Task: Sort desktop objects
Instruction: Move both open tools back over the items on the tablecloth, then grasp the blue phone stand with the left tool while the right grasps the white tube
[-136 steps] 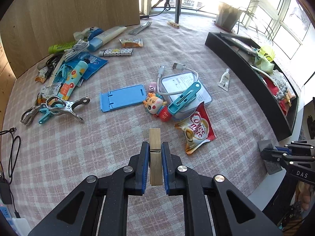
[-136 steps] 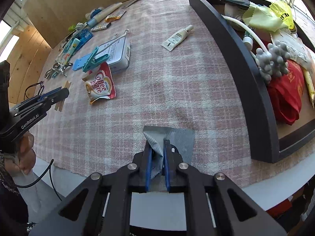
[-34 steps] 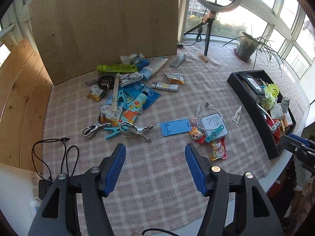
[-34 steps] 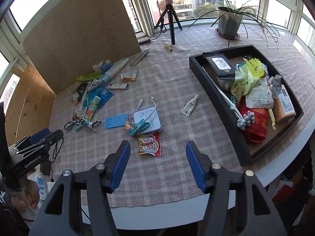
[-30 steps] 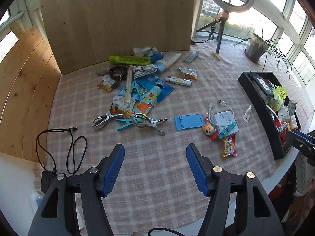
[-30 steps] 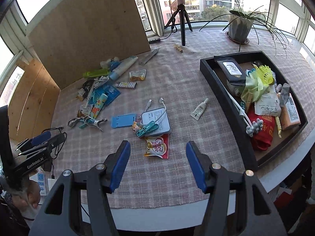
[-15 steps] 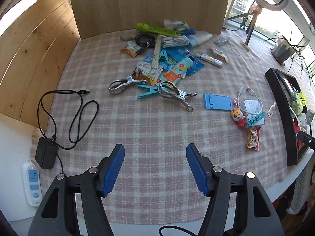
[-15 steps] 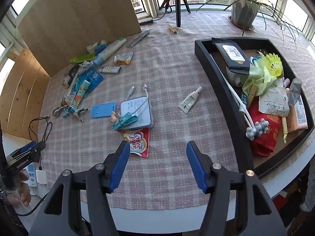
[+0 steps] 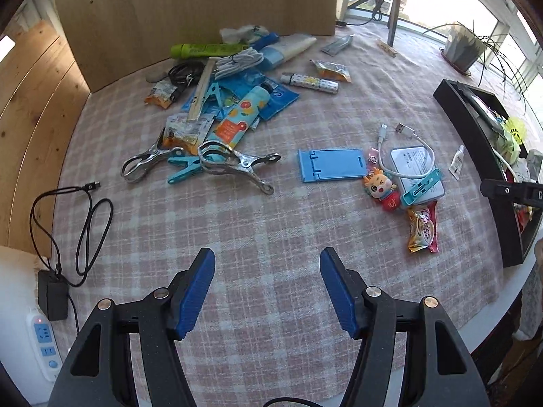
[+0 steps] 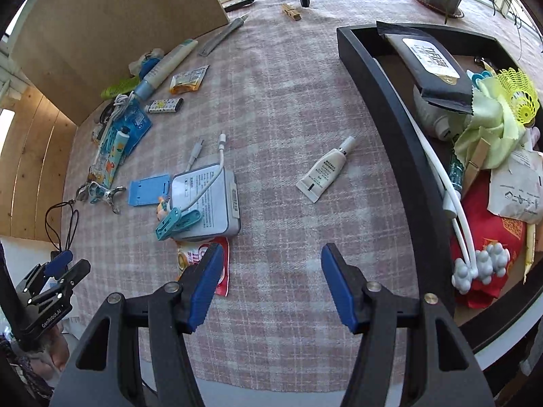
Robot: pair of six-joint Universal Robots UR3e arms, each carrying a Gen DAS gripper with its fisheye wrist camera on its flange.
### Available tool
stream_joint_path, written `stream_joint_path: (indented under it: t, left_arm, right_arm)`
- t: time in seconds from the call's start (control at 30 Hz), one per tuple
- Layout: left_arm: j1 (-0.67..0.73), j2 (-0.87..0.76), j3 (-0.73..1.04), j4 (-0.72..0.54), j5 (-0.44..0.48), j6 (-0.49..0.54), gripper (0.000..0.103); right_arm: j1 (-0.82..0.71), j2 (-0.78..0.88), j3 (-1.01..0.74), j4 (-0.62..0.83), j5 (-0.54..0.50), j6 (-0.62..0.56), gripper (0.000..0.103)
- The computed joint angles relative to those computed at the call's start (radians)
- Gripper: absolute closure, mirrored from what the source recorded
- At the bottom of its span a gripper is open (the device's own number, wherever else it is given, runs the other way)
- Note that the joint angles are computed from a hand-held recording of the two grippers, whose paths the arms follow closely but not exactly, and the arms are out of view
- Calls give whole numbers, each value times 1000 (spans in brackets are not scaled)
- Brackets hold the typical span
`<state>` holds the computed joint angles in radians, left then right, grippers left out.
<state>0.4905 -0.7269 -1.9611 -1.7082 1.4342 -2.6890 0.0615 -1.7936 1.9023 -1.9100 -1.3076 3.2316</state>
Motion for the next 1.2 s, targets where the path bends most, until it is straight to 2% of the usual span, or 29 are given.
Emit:
stream_joint_path:
  t: [0.1, 0.27, 0.53, 0.83, 1.07, 1.17, 1.2]
  left_arm:
    - [-93, -60, -32, 130, 22, 22, 41]
    - [-225, -193, -52, 299, 46, 142, 41]
    - [-350, -467, -7, 466, 96, 251, 42]
    - [-436, -702, 85, 530, 101, 329, 40]
    - [-432, -797, 172, 483, 41, 333, 40]
    - [-423, -804, 182, 454, 11, 327, 48]
    - [-419, -804, 185, 438, 2, 327, 53]
  right_arm:
    - [-14, 36, 3, -30, -2, 13, 44]
    - [-44, 110, -10, -65, 3, 72, 45]
    - [-59, 206, -35, -127, -43, 146, 46]
    - [-47, 305, -104, -126, -55, 174, 52]
    - [-27, 358, -169, -104, -81, 177, 52]
    - [-11, 383, -203, -87, -101, 173, 52]
    - [-6, 390, -213, -83, -107, 171, 52]
